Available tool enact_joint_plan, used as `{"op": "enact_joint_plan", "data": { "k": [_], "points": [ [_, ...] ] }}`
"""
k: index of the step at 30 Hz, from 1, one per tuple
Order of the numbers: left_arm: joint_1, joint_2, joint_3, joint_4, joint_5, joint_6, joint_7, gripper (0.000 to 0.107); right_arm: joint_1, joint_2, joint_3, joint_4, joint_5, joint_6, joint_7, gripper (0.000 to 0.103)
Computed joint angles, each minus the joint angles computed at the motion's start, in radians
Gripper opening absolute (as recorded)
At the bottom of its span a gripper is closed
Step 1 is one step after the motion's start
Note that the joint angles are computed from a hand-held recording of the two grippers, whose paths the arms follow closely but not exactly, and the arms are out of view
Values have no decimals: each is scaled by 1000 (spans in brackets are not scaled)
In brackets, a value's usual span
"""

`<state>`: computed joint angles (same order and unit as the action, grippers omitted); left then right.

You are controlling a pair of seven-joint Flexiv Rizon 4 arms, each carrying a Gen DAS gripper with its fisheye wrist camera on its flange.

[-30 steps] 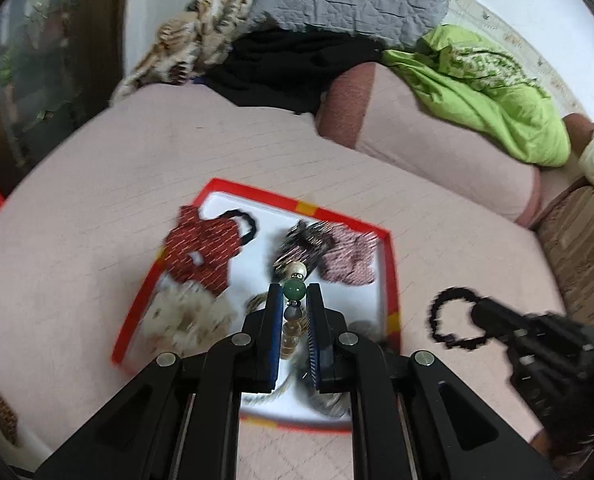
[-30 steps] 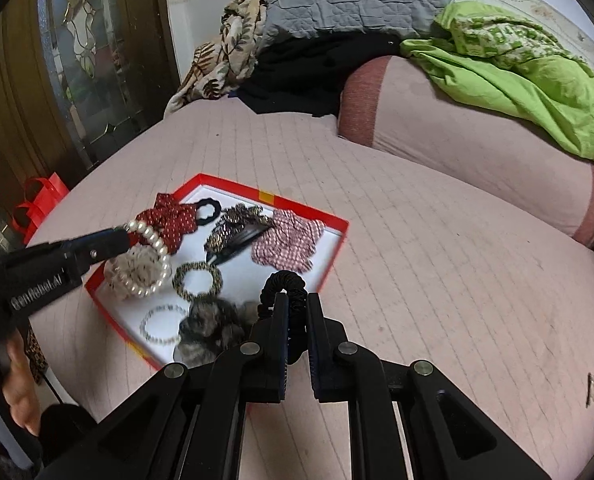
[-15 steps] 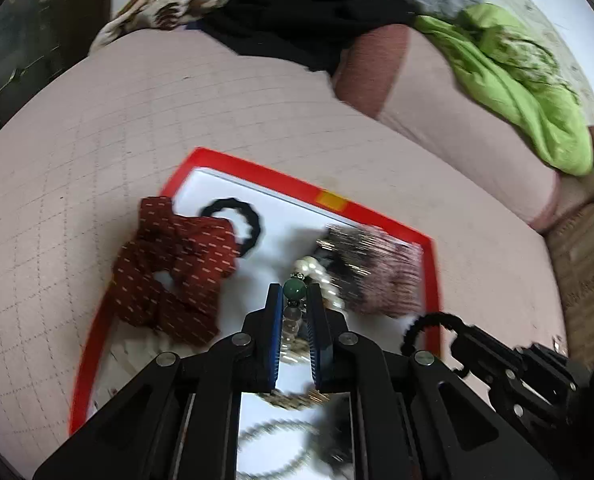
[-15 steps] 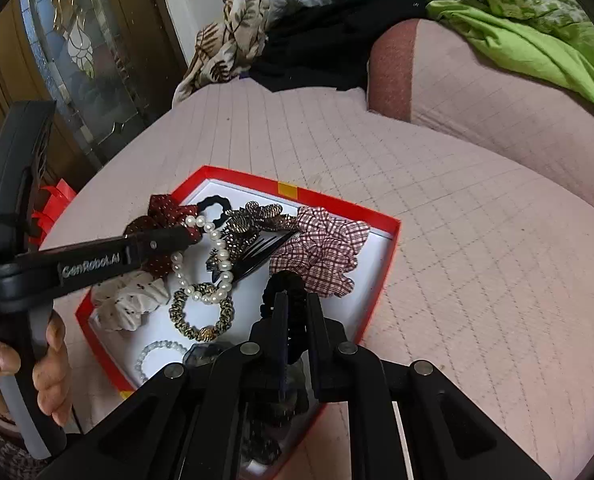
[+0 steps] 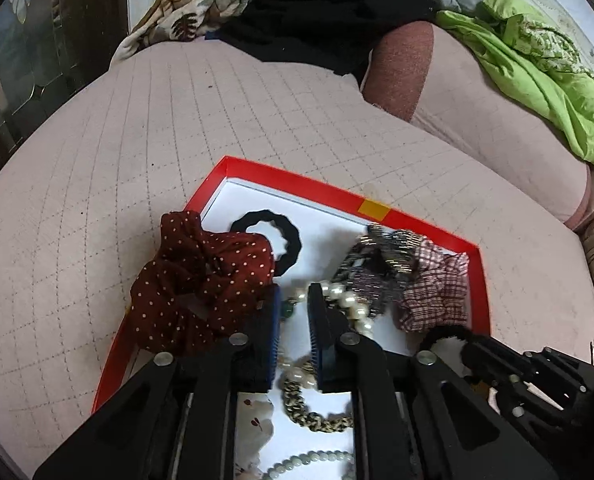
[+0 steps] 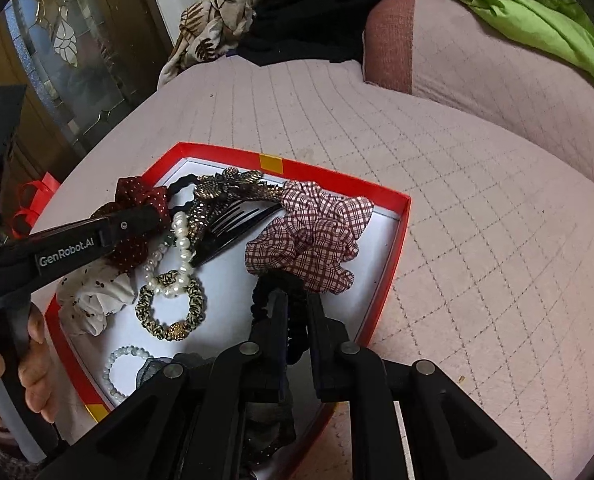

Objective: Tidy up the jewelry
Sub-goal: 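Carry the pearl bracelet and black hair tie into the tray and open both tools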

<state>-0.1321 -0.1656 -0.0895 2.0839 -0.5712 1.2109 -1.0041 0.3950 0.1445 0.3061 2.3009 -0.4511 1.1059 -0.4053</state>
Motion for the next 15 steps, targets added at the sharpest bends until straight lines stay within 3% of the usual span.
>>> {"op": "enact_joint_plan", "data": {
  "k": [3,7,11,15],
  "points": [
    [-6,25,-7,17,-25,20,19,29,5,7,4,-6,1,-14,-19,15],
    [-23,78,0,49,-56,41,47,39,4,21,15,-10,-35,-25,-5,40],
    [-48,137,26,94,-20,93,23,50,10,55,30,-11,-53,-50,5,41],
    [-57,198,53,139,92,143,-57,61,18,104,52,-5,-48,-91,20,45]
  ]
}}
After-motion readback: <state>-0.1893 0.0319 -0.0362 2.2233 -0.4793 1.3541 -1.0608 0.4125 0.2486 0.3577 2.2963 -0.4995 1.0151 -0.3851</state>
